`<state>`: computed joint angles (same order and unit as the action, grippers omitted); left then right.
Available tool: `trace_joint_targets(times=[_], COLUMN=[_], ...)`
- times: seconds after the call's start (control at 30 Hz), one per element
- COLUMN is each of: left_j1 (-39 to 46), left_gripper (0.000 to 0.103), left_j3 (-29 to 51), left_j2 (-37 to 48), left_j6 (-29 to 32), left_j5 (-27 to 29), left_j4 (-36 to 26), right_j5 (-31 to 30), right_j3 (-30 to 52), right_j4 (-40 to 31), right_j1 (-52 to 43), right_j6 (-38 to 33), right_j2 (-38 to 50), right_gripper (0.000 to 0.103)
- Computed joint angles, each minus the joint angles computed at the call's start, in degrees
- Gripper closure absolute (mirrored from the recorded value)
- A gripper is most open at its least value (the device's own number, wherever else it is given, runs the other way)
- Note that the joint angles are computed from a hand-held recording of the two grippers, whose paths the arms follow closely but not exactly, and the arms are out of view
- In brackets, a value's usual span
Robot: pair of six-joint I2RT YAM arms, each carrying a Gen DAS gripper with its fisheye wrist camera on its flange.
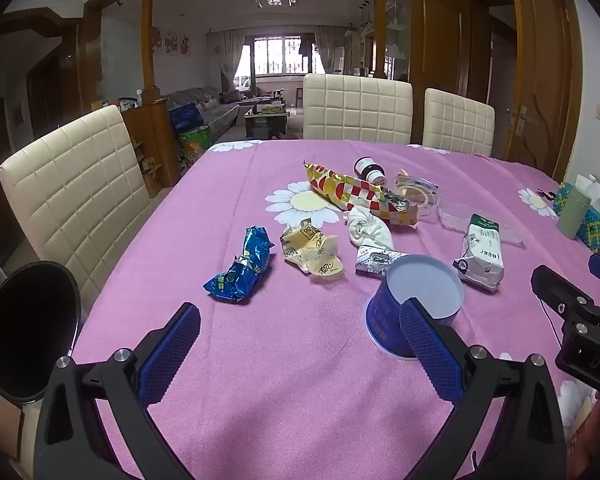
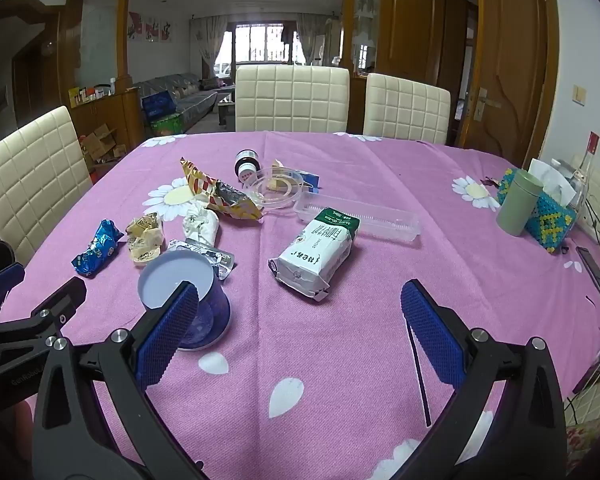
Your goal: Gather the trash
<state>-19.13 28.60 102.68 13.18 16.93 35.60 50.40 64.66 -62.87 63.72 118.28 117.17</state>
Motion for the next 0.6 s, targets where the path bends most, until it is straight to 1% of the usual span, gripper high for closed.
trace_joint_targets(times=[0.13,0.3,0.33,0.6], left_j1=[0.1,0.7,0.1,0.6], left_gripper=[0.006,0.006,0.006,0.006], left_j3=[-0.2,0.9,-0.4,-0.4], left_j2=[0.2,0.8,0.2,0.2], left_j6=[0.0,0.0,0.2,0.5], left_j5=[0.0,0.4,-0.1,0.3], left_j4=[0.8,-0.1,1.5,1.2], right_j5=[0.0,0.0,-0.1,0.0], right_j3=[0.0,0.0,0.0,-0.2], right_j4=[-0.2,-0.2,0.0,0.1], right_j1=[0.1,0.1,0.1,0.1], right_j6=[0.3,0.2,0.1,0.1], right_j2=[0.0,0.0,0.0,0.0], right_gripper=[0.003,0.003,0.003,0.003])
